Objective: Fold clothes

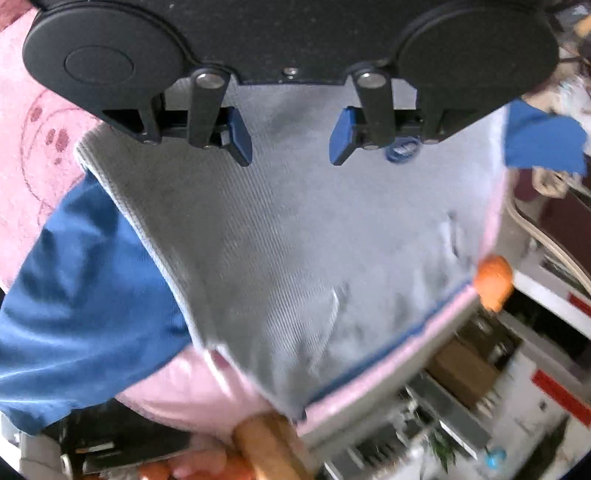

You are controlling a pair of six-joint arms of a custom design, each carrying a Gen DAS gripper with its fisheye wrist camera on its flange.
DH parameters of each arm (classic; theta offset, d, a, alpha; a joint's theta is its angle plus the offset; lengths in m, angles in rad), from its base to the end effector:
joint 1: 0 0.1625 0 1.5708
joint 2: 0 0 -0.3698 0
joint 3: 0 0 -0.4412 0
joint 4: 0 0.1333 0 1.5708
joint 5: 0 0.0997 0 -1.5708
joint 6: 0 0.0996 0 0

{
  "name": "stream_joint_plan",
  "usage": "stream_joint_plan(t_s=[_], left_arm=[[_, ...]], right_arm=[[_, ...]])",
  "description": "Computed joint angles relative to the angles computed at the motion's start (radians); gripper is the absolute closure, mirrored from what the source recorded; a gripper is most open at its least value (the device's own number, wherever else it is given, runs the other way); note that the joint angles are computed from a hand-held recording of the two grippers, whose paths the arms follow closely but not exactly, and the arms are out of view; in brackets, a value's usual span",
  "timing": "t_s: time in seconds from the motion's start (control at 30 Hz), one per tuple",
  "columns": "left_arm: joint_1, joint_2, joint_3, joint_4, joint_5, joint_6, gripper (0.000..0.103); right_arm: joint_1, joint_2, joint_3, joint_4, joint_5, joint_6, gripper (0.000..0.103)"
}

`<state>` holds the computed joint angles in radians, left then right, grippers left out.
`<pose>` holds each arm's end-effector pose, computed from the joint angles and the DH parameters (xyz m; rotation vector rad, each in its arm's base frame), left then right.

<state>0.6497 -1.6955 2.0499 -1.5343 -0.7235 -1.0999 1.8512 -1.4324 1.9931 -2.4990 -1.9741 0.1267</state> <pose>-0.2205 -0.4286 0.2774 -0.0008 2.3097 -0.6368 0.2429 -0.5030 0.2445 0.1072 -2.7570 0.6158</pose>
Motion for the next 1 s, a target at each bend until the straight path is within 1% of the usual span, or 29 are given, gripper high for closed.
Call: stream_joint_plan(t_s=[0.03,0.07,0.13,0.2,0.23,0.27,0.33,0.37,0.4,0.43,0.47,0.53,0.57,0.6,0.63,0.7,0.77,0.8,0.83,0.87,0.9,0.97,1.0], left_arm=[[-0.004,0.001,0.001,0.01,0.005,0.003,0.055],[-0.008,0.001,0.002,0.02,0.009,0.006,0.054],[-0.015,0.001,0.004,0.034,0.017,-0.007,0.054],[-0.043,0.002,0.002,0.108,0.067,-0.087,0.059],[-0.07,-0.001,0.0,0.163,0.108,-0.144,0.063],[-0.116,-0.028,0.015,0.22,0.163,-0.202,0.063],[-0.206,-0.068,0.026,0.379,0.27,-0.351,0.059],[-0.254,-0.108,0.042,0.442,0.295,-0.424,0.057],[-0.304,-0.141,0.05,0.52,0.319,-0.511,0.056],[-0.354,-0.17,0.054,0.606,0.341,-0.605,0.056],[-0.402,-0.21,0.065,0.651,0.336,-0.663,0.056],[-0.47,-0.264,0.077,0.718,0.319,-0.747,0.056],[-0.501,-0.283,0.079,0.755,0.309,-0.79,0.056],[-0.533,-0.301,0.079,0.793,0.299,-0.832,0.056],[-0.541,-0.299,0.072,0.812,0.292,-0.843,0.056],[-0.552,-0.289,0.074,0.811,0.262,-0.831,0.056],[-0.535,-0.291,0.091,0.739,0.23,-0.748,0.056],[-0.542,-0.299,0.104,0.704,0.197,-0.708,0.056],[-0.541,-0.297,0.117,0.661,0.182,-0.661,0.056],[-0.539,-0.293,0.13,0.619,0.166,-0.615,0.056],[-0.537,-0.289,0.141,0.58,0.15,-0.572,0.056],[-0.538,-0.273,0.146,0.573,0.143,-0.541,0.056],[-0.539,-0.268,0.15,0.565,0.141,-0.523,0.056]], right_arm=[[0.005,0.012,-0.003,0.006,-0.023,-0.01,0.058],[0.01,0.023,-0.006,0.012,-0.047,-0.02,0.057],[0.025,0.025,0.002,0.006,-0.068,-0.059,0.056],[0.037,0.016,0.019,-0.038,-0.087,-0.09,0.056],[0.042,0.012,0.027,-0.061,-0.095,-0.105,0.056],[0.048,0.008,0.036,-0.084,-0.104,-0.121,0.056],[0.073,-0.049,0.09,-0.201,-0.093,-0.194,0.056],[0.088,-0.079,0.118,-0.262,-0.089,-0.221,0.053],[0.102,-0.123,0.153,-0.32,-0.077,-0.241,0.047],[0.114,-0.18,0.189,-0.357,-0.052,-0.243,0.045],[0.122,-0.236,0.214,-0.351,-0.028,-0.219,0.044],[0.138,-0.334,0.247,-0.317,0.02,-0.175,0.043],[0.144,-0.376,0.256,-0.292,0.046,-0.157,0.04],[0.158,-0.413,0.265,-0.26,0.056,-0.144,0.037],[0.176,-0.435,0.266,-0.218,0.049,-0.135,0.034],[0.202,-0.469,0.268,-0.12,0.039,-0.106,0.026],[0.193,-0.477,0.254,0.067,0.063,-0.026,0.026],[0.181,-0.476,0.257,0.141,0.079,0.013,0.026],[0.172,-0.467,0.265,0.204,0.088,0.035,0.026],[0.17,-0.449,0.266,0.256,0.076,0.051,0.029],[0.174,-0.428,0.266,0.301,0.056,0.068,0.038],[0.178,-0.386,0.271,0.333,0.022,0.065,0.048],[0.181,-0.364,0.272,0.339,0.001,0.061,0.049]])
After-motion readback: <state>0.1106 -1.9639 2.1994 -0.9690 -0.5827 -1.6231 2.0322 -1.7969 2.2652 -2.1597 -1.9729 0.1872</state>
